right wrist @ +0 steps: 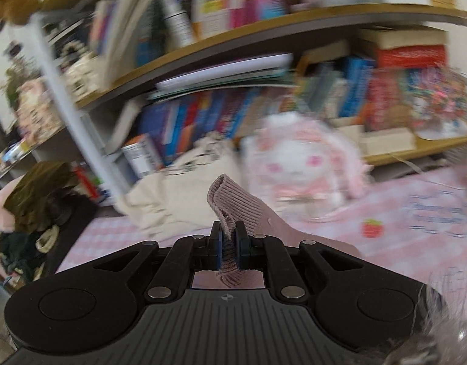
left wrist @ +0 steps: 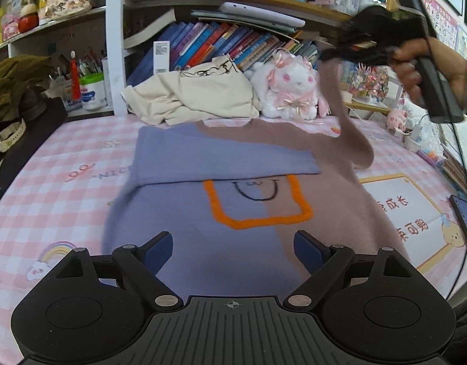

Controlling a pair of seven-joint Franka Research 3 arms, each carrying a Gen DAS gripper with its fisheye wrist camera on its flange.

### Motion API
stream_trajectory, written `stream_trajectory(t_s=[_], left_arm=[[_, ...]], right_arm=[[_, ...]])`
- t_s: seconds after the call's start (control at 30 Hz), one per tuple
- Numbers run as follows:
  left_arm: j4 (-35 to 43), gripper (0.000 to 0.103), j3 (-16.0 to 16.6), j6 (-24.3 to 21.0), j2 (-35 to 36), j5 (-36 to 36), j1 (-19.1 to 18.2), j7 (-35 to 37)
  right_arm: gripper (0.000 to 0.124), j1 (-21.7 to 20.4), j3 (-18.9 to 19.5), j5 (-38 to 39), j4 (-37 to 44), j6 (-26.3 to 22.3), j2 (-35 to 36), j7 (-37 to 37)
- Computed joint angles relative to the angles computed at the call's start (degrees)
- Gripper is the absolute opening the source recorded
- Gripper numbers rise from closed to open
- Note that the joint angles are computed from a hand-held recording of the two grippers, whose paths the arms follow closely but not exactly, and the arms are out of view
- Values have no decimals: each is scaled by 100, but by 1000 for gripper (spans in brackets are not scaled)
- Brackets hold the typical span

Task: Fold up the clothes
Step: 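Lift the mauve sleeve over the lavender sleeve with the right tool and release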

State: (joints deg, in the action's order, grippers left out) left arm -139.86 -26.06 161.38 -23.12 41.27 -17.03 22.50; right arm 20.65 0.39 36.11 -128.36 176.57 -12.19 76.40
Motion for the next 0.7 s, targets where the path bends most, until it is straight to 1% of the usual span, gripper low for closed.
stream_trajectory(t_s=[0.13, 0.23, 0.3, 0.37, 0.47, 0.63, 0.7], left_arm=[[-371, 89, 321, 214, -331, -162, -110, 408], [-640, 89, 497, 325, -573, -384, -129, 719], [-794, 89, 578, 361, -722, -551, -126, 911], [-936, 89, 649, 399, -858, -710, -115, 1088], [-1093, 89, 748, 458, -988, -948, -111, 1352], [-1243, 89, 842, 564, -1080, -1263, -113, 1764], [-1270, 89, 847, 611, -1085, -1353, -102, 1894]], right_arm=[[8, 17, 485, -419, 319, 114, 373, 553], [8, -98, 814, -1132, 601, 86, 678, 1307], [8, -134, 926, -1669, 740, 59, 856, 1857], [8, -114, 964, -2241, 887, 7, 1030, 2433], [9, -15, 880, -3014, 1070, -149, 1231, 3229], [9, 198, 714, -3357, 1228, -402, 1421, 3572], [14, 240, 712, -3170, 1263, -476, 1467, 3442]])
